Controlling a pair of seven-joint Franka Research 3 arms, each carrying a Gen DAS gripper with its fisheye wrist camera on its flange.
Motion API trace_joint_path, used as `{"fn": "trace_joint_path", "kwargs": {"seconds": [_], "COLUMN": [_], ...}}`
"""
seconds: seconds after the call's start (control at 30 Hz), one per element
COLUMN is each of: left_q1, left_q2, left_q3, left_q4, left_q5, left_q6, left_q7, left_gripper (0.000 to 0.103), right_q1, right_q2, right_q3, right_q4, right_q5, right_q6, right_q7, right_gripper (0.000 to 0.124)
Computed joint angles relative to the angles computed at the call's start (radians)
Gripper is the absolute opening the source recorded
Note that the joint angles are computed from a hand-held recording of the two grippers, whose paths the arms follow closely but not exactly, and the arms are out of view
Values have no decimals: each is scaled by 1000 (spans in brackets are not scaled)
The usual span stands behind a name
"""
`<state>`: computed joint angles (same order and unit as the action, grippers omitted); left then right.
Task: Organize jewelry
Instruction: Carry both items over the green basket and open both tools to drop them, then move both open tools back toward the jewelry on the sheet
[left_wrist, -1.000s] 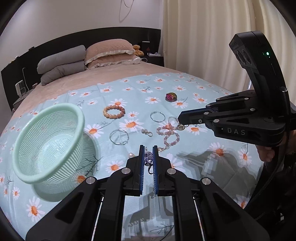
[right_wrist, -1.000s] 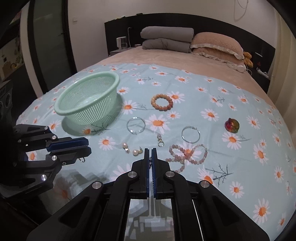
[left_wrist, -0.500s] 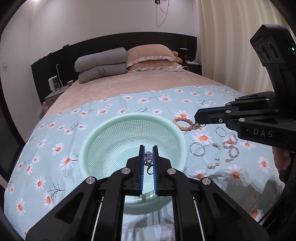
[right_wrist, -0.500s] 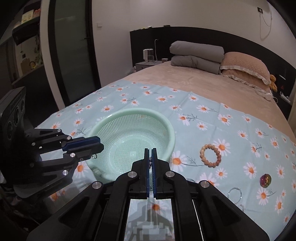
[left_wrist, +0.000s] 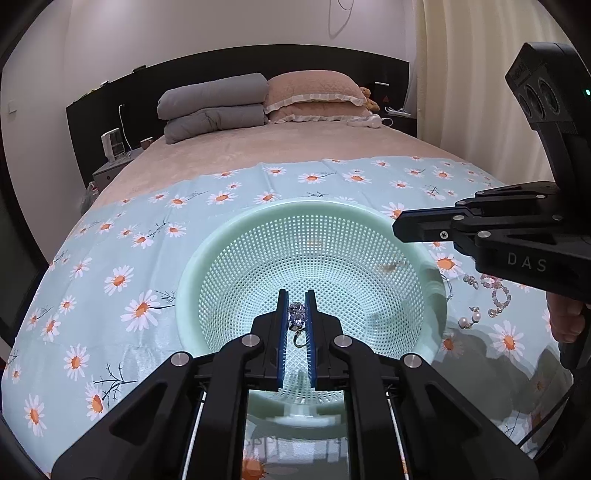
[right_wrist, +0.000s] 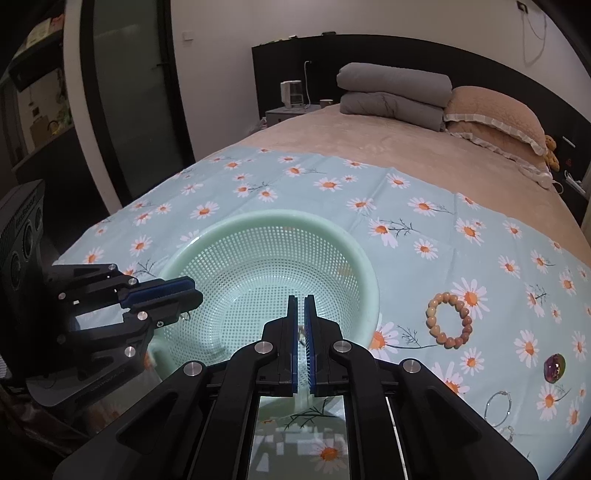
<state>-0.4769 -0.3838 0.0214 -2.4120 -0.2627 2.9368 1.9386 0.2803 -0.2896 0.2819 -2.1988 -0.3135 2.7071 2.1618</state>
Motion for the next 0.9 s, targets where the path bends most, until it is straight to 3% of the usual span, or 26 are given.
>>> {"fn": "trace_joint_path", "kwargs": {"seconds": [0.03, 0.13, 0.3, 0.73, 0.9], "left_q1": [29, 33, 58, 25, -32], "left_q2": [2, -5, -26, -107, -126], "left_q3": [-22, -14, -26, -49, -53], "left_q4": [0, -2, -18, -56, -67], "left_q5": [20, 17, 60, 149, 161], "left_q6": [3, -1, 5, 2, -3], "left_q7": [-29, -47, -92, -160, -165], "left_gripper": [22, 42, 52, 52, 52], "right_q1": [-4, -8, -14, -54, -77], "right_q2": [-1, -7, -31, -249, -388], "right_q3": [2, -1, 3, 16, 17], "right_q4": [-2, -7, -23, -187, -281], "right_q5": [-4, -6, -5, 64, 108], "right_q6": [2, 3, -2, -41, -98], "right_q7": [10, 22, 30, 24, 1], "right_gripper": [7, 7, 7, 7, 7]}}
